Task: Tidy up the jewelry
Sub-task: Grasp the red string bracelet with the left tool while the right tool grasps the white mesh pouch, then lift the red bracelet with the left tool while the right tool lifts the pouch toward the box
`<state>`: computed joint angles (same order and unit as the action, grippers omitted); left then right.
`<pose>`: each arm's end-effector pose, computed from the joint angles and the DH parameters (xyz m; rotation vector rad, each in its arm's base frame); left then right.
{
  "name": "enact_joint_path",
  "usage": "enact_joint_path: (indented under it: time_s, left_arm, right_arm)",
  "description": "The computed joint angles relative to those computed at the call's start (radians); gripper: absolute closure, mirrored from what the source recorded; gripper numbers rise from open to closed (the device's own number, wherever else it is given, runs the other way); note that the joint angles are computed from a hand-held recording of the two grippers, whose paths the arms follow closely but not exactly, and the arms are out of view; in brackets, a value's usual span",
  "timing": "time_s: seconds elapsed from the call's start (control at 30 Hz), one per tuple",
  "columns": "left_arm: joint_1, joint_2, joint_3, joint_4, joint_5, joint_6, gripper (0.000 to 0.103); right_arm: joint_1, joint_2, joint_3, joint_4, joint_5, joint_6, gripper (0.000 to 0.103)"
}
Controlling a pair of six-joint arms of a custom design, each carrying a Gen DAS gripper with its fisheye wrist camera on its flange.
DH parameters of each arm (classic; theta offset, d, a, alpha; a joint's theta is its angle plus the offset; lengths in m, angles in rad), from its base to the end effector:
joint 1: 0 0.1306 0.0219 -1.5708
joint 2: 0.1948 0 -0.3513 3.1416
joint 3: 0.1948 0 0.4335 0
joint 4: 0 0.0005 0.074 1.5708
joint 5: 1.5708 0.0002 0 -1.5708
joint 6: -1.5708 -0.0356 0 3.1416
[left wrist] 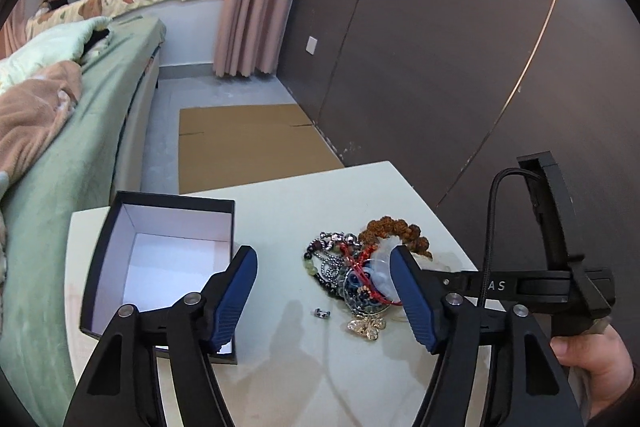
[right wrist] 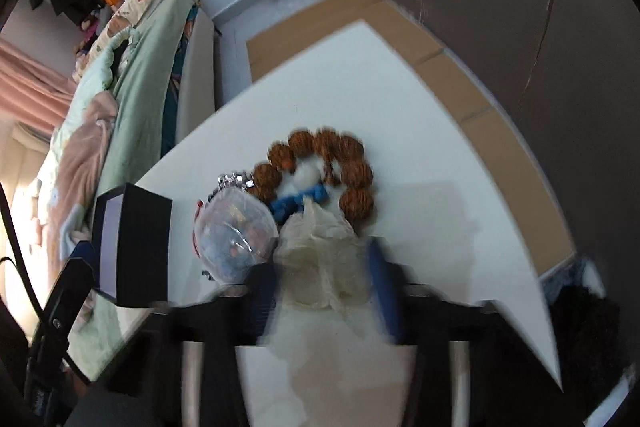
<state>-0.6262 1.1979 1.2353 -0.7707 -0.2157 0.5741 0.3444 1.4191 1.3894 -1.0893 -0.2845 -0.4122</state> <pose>0.3879 -0.2718 0.4196 -0.0511 2.3115 -0.3742 0.4838 0.1836 0.3713 0.0028 2.7655 0.6024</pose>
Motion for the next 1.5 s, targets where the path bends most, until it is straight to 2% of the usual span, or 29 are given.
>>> enact_joint_path:
  time_s: [0.2,0.37,0.63,0.97,1.07,1.13,1.17,1.33,1.5]
  left_arm:
    - [-0.018,0.023,0.011,0.002,0.009,-0.023,0.034]
    - [-0.030,0.057,0.038,-0.010,0.004,-0.055,0.040]
    - [-0.019,0.142,0.093,-0.026,0.052,-0.066,0.057]
    - [-0.002,0.200,0.105,-0.005,0.063,-0.008,0.061]
    - [0.011,0.200,0.090,0.026,0.100,0.013,0.069]
    - [0.020,0.193,0.075,0.051,0.133,0.021,0.088]
    - [0.022,0.189,0.071,0.056,0.146,0.025,0.093]
    - [0.014,0.152,0.051,0.081,0.136,0.002,0.095]
    - [0.019,0.094,0.024,0.112,0.131,-0.001,0.095]
  right_arm:
    - [-0.006,-0.071,-0.042,0.097,0.000,-0.010,0.098]
    - [-0.018,-0.130,-0.064,0.161,0.025,-0.041,0.098]
    - [-0.041,-0.151,-0.061,0.179,0.038,-0.066,0.098]
    - [-0.055,-0.158,-0.065,0.183,0.008,-0.065,0.098]
    - [-0.054,-0.155,-0.065,0.182,0.003,-0.063,0.098]
    - [-0.053,-0.151,-0.063,0.181,0.000,-0.063,0.098]
    - [-0.054,-0.154,-0.066,0.181,-0.002,-0.061,0.098]
    - [-0.049,-0.154,-0.065,0.190,-0.014,-0.059,0.098]
    - [-0.040,-0.168,-0.078,0.234,-0.040,-0.074,0.098]
